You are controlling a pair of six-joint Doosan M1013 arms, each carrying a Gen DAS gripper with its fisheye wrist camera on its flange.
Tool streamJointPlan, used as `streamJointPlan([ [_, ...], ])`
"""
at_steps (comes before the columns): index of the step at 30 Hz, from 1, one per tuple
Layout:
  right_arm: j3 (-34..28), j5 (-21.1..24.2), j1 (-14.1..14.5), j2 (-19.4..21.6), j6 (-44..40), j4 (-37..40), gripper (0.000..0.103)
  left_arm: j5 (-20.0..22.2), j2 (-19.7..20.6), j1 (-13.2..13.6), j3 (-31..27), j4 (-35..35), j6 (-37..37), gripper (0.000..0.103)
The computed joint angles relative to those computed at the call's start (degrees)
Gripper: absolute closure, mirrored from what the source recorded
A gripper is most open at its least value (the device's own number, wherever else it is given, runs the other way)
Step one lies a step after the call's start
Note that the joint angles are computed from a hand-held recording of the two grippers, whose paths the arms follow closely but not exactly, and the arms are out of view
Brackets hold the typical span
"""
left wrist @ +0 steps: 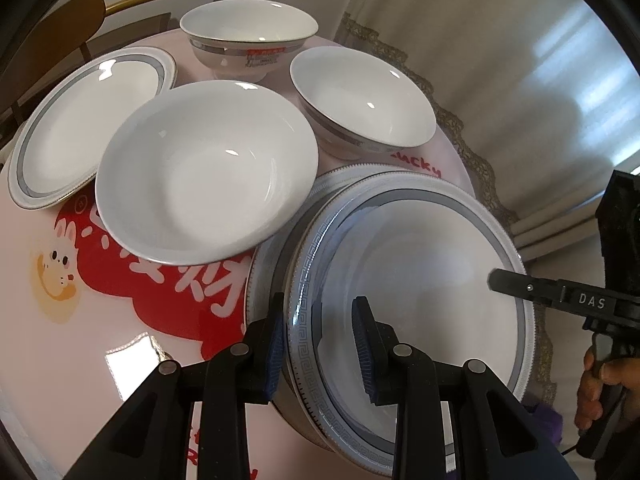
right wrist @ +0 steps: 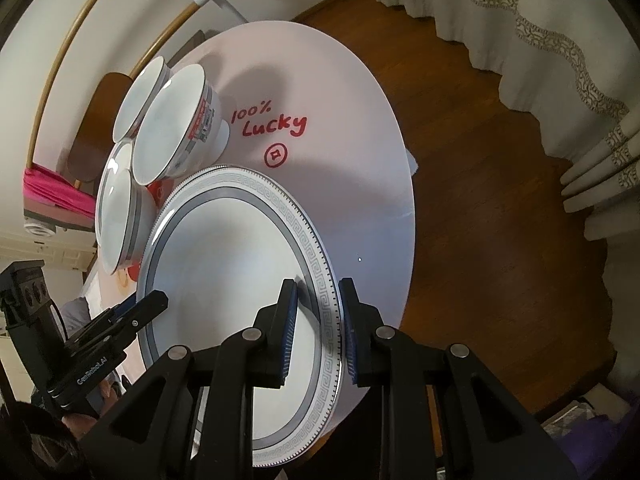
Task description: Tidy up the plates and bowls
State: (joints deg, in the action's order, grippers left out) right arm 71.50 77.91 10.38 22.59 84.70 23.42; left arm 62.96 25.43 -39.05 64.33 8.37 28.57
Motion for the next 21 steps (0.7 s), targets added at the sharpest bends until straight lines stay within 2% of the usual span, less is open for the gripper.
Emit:
streamJointPlan([
  [6,0.10,-1.27,0.61,-0.09,0.85,-1.08,0.079,0.25,-0.10,-0.11,-0.03,0.30,-0.26,0.076],
  [10,-0.30,-0.61,1.60,-0.41,2.08,-4.61,0.078,0.53,0.16,0.01,-0.31,-0.49,0.36,0.076],
  [21,0.54,-0.36,1.85,-1.49,5.67,-6.63,0.078,0.70,0.91,0.25,-0.98,-1.36,1.70,0.076],
])
